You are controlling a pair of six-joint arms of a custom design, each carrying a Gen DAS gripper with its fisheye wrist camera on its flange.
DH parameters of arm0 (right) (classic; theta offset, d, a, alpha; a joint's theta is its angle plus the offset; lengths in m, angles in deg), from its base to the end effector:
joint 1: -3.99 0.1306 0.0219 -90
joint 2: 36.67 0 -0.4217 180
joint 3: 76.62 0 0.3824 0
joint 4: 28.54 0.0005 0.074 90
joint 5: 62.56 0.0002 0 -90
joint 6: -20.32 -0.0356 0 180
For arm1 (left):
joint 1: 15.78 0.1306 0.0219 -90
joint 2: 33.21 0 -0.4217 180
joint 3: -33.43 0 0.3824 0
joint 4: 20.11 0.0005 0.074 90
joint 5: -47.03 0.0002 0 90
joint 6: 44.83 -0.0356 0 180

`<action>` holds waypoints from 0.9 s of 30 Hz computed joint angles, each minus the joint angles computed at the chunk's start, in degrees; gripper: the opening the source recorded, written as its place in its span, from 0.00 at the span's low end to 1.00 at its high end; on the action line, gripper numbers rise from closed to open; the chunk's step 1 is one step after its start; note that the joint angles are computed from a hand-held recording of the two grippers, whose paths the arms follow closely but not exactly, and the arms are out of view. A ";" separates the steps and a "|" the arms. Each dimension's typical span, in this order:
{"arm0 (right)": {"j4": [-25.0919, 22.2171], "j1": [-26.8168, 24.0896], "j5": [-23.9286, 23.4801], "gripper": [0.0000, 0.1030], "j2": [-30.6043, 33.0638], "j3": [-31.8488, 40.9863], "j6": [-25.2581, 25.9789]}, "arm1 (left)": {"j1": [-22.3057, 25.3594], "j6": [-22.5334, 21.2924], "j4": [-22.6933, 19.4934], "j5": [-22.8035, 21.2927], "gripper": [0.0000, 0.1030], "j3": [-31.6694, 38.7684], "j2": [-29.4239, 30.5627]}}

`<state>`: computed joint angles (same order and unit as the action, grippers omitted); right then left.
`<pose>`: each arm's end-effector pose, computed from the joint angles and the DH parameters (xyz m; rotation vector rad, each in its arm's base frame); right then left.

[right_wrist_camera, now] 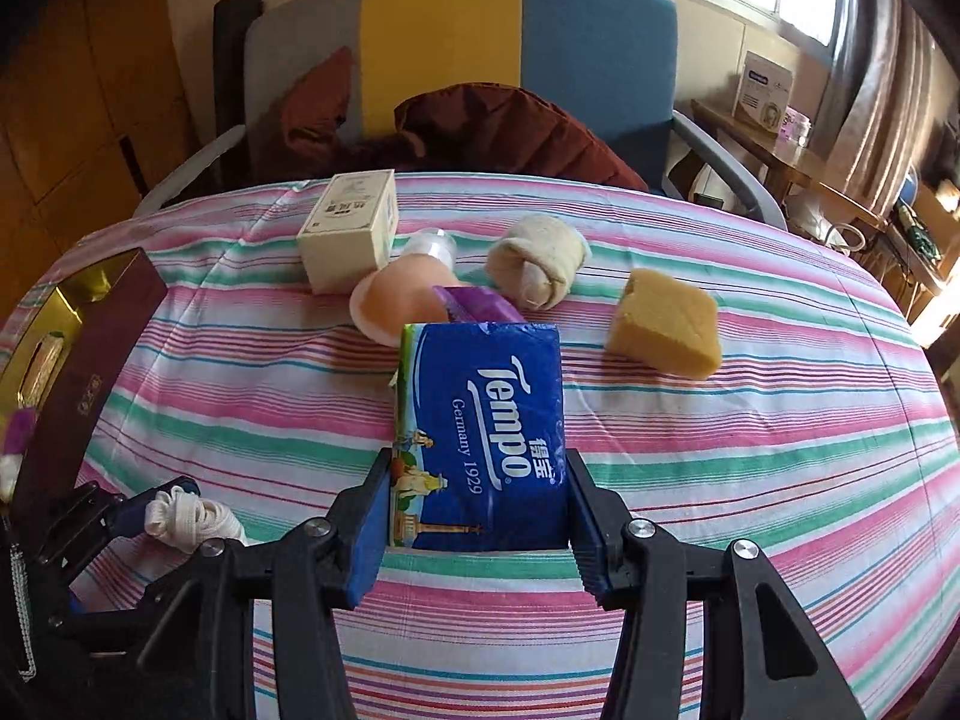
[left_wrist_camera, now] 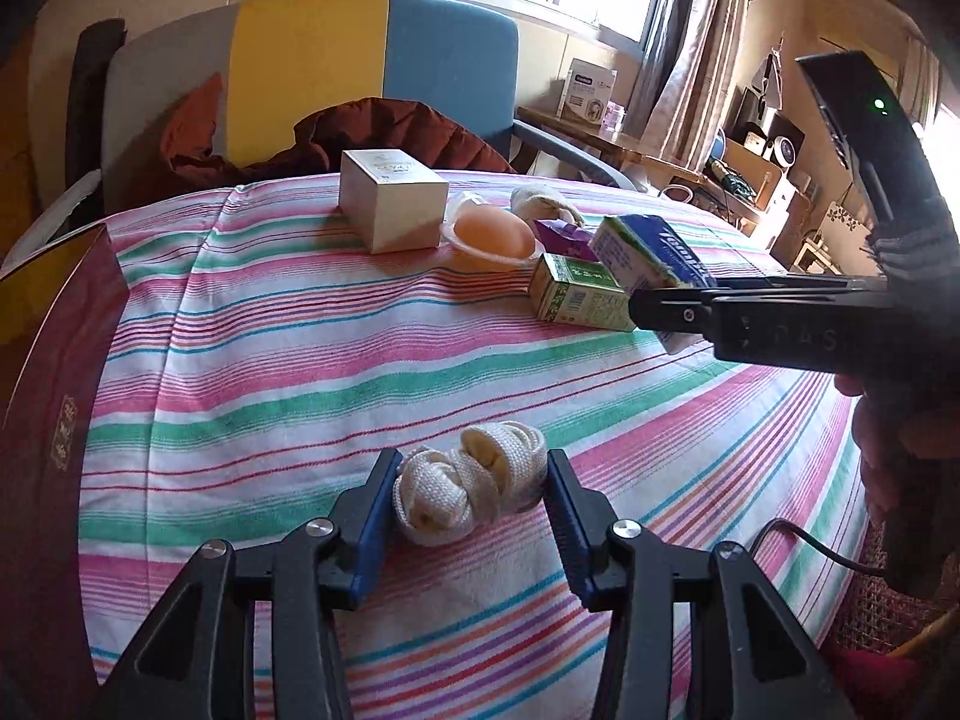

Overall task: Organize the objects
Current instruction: 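Carry the cloth with the left gripper while the right carries the tissue pack toward the tray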

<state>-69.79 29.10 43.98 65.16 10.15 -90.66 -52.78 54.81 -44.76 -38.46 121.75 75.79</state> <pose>0.4912 0.2184 0.3539 0.0198 2.4945 -0.0379 0.4722 -0.3600 0.3163 0.6084 2.3347 -0.4796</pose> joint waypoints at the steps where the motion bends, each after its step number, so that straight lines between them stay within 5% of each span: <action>1: -0.05 0.38 0.32 0.51 0.26 0.16 0.64 | 0.08 0.12 0.15 0.18 0.46 -0.66 -0.55; 12: -0.72 2.99 1.71 0.51 2.14 1.18 4.65 | 2.52 2.24 3.16 2.23 0.46 -5.90 -7.64; 27: 1.78 4.75 1.64 0.51 2.24 0.64 6.78 | 9.45 5.51 4.08 -0.65 0.46 -9.79 -13.86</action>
